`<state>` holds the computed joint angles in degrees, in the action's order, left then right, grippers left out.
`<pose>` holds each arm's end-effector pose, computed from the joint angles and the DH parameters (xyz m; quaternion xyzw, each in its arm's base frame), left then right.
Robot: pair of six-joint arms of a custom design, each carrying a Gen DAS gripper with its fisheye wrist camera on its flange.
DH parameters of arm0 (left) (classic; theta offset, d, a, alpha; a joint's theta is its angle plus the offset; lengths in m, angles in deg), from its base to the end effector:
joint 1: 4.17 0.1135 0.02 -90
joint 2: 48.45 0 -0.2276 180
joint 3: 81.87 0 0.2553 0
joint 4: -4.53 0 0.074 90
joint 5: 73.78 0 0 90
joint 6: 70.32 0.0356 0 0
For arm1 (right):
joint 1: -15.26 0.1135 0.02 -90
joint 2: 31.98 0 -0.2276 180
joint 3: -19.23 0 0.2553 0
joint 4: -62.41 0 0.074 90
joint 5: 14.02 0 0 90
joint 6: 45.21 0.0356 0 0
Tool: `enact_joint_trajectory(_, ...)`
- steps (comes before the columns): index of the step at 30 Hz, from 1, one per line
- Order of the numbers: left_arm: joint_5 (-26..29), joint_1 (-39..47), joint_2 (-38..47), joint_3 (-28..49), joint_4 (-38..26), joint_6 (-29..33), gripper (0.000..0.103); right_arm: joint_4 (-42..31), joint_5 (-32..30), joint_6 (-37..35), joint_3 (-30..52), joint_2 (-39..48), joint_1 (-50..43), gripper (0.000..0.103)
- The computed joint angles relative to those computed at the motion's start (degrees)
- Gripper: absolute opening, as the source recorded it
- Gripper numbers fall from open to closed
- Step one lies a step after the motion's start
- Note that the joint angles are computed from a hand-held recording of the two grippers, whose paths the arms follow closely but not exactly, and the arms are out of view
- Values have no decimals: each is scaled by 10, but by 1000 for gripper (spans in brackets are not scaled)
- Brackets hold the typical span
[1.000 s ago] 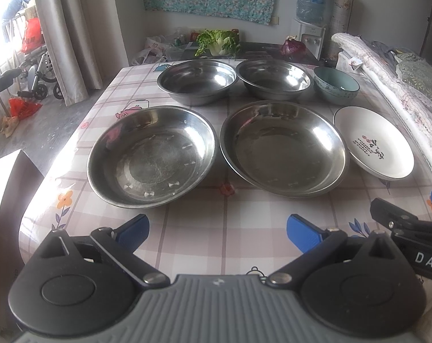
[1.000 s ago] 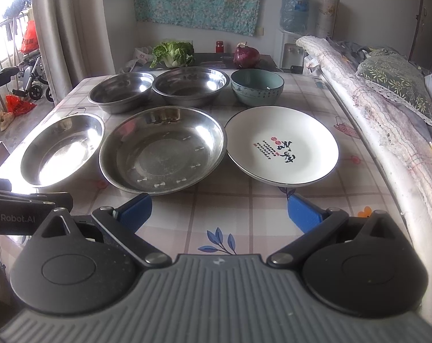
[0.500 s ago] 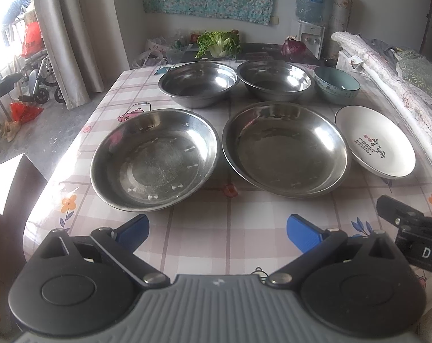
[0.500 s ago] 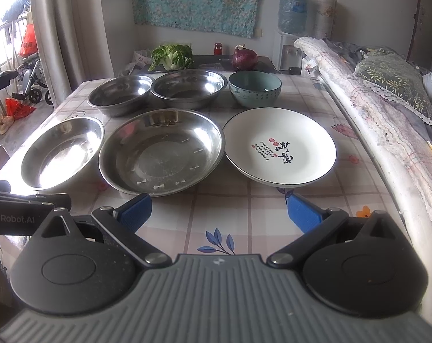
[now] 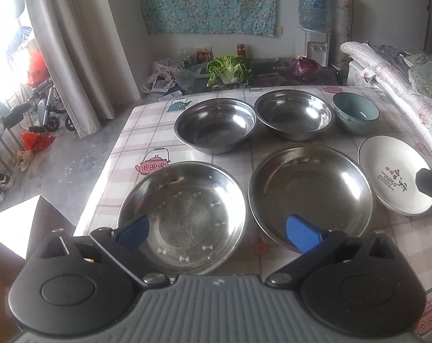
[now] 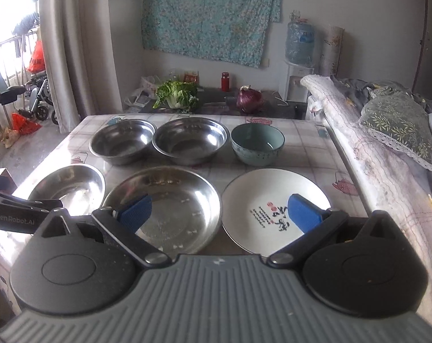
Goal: Organize plates and bowls
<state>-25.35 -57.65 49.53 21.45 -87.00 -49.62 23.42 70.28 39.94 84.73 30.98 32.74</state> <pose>0.2049 -0.2371 0.2622 -0.1403 0.9239 0.1425 0.3262 0.2465 0.0813 0.2625 -0.1946 0.8705 0.0936 0.4423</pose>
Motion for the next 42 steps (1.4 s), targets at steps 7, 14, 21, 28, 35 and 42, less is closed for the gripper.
enact_joint_trajectory(7,32,43,-18,-27,46,29,103,32,16,-2,-18,-6,23,102)
enact_joint_trajectory(14,32,127,-53,-67,103,109,103,66,-25,6,12,70,49,102)
enact_joint_trajectory(21,54,235,-107,-147,282,246,103,139,-136,83,111,216,55,102)
enact_joint_trajectory(28,143,353,-43,-140,389,324,79,168,-226,159,259,419,85,102)
enact_joint_trajectory(35,182,426,106,-30,384,356,57,118,-210,209,463,613,110,91)
enact_joint_trajectory(42,205,449,202,53,349,398,38,44,-164,205,599,718,120,67)
